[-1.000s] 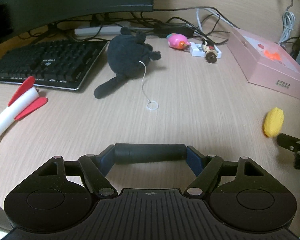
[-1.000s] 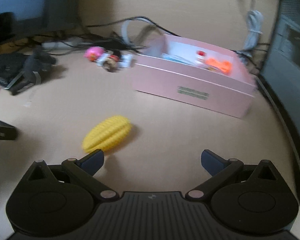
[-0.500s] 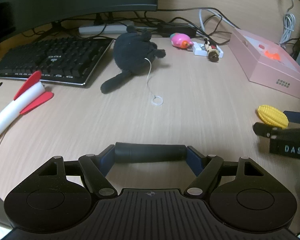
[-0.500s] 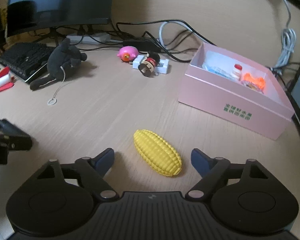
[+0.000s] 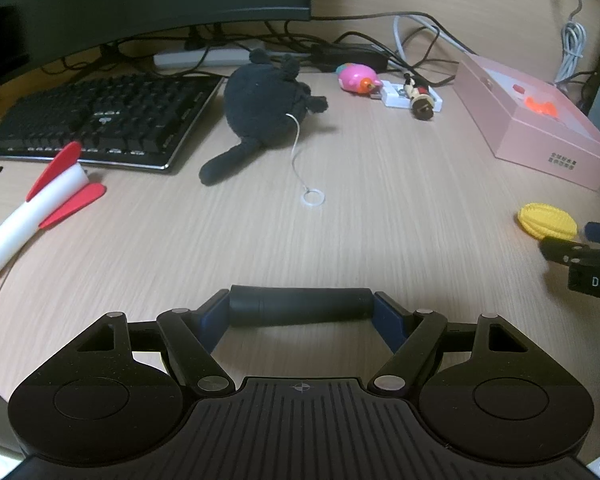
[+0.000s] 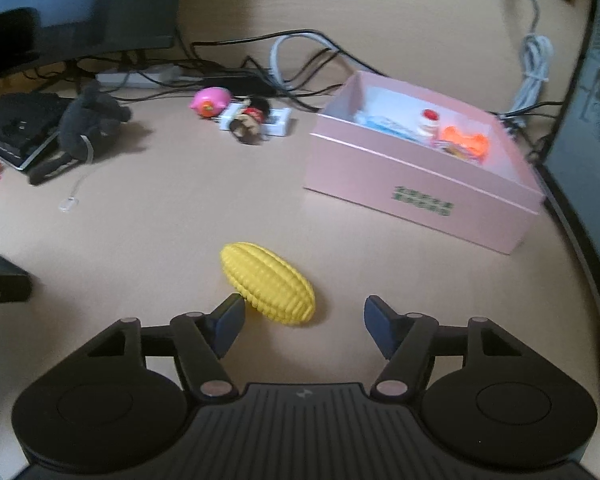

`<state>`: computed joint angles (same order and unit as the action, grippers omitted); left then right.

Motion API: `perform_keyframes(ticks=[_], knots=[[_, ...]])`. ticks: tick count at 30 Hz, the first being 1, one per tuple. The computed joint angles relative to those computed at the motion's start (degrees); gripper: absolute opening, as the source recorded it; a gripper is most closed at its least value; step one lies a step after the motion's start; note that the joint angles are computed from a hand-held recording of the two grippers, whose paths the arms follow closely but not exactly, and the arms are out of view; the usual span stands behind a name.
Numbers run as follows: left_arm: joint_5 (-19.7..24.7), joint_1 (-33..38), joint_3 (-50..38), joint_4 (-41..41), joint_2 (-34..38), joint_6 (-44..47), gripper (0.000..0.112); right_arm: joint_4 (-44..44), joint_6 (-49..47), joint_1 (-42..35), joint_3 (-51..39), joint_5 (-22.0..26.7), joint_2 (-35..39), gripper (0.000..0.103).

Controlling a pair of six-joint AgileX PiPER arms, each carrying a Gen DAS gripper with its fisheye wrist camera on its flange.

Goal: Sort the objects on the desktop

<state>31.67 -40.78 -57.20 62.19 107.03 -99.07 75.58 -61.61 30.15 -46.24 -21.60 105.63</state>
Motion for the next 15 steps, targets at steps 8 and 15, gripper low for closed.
perform_keyframes(ticks=[8,15], knots=[[-0.6,0.3,0.1,0.2,0.1,0.2,0.083,0.6,1.3,-0.7,0.3,-0.7,-0.4,0.085],[-0.5,0.3,-0.1,-0.2,0.1,0.9,0.083,4.5,-0.3,0.0,-4.1,2.3,1.9,0.090]])
